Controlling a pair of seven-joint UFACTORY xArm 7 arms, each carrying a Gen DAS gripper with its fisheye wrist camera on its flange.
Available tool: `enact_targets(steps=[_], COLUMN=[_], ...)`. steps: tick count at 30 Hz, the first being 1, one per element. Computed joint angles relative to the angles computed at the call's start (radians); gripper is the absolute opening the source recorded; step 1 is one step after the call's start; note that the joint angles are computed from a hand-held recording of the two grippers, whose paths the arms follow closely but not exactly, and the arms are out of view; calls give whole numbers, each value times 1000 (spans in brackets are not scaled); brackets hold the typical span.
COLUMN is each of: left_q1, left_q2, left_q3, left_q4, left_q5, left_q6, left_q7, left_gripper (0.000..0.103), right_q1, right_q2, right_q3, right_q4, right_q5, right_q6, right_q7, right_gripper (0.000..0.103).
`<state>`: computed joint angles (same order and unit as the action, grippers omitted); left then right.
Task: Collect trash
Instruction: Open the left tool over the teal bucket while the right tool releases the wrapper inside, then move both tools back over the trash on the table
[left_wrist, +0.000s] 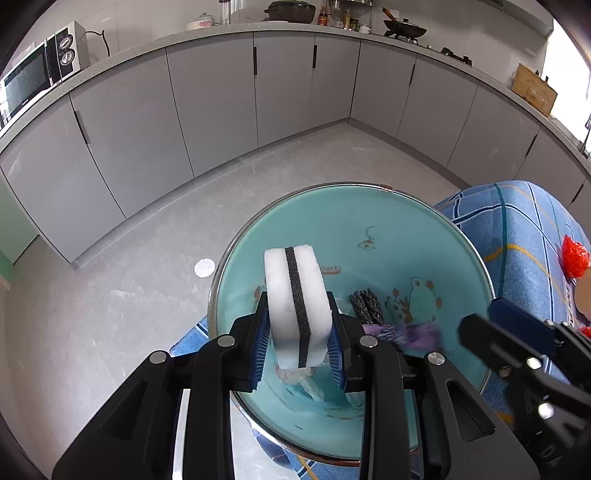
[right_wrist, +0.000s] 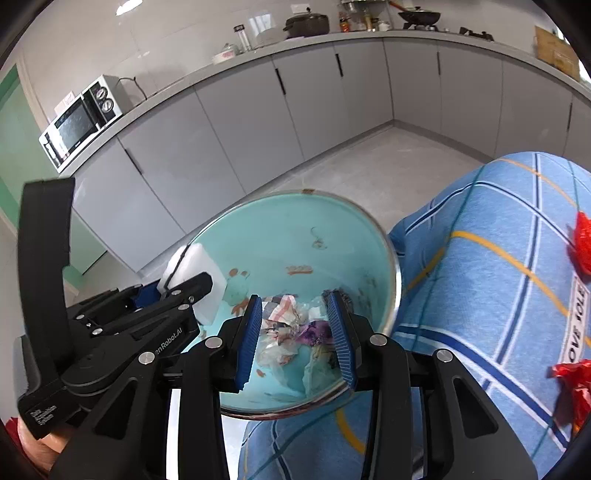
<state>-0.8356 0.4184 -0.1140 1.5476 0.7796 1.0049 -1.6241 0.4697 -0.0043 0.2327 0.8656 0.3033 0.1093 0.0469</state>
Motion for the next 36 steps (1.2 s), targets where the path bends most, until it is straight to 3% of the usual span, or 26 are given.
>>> enact_targets(steps=[15,18,19,23,27,29,36], left_q1=[-16,-29,-35,-57,-91,-103,-148], left_q2=[26,36,36,47,69,77,102], left_q3=[4,8,11,12,16,17,23], left_q4=[40,64,69,105,160,180,248], left_q5=[-16,-12,-9,6,32,39,62], left_q6=[24,56,72,128,192,208,244], left_q7=[29,31,28,24,25,22,23], left_gripper=[32,50,61,77,84,92,97], right_q1=[-4,2,-2,-19,-96,-156,-193], right_q2=[-68,-81,-88,-121,-169,-195,-288], right_q3=[-26,-35,-35,-33,13,55,37], right_q4=[-54,-66,-73,-107,-153,-172,-236], right_q5=[-82,-69,-76,-117,-240,-304,-353], right_q6=[-32,-37,-43,-71,-104,-116,-99], right_q7=[114,107,118,163,276,346,413], right_gripper=[38,41,45,59,68,73,82])
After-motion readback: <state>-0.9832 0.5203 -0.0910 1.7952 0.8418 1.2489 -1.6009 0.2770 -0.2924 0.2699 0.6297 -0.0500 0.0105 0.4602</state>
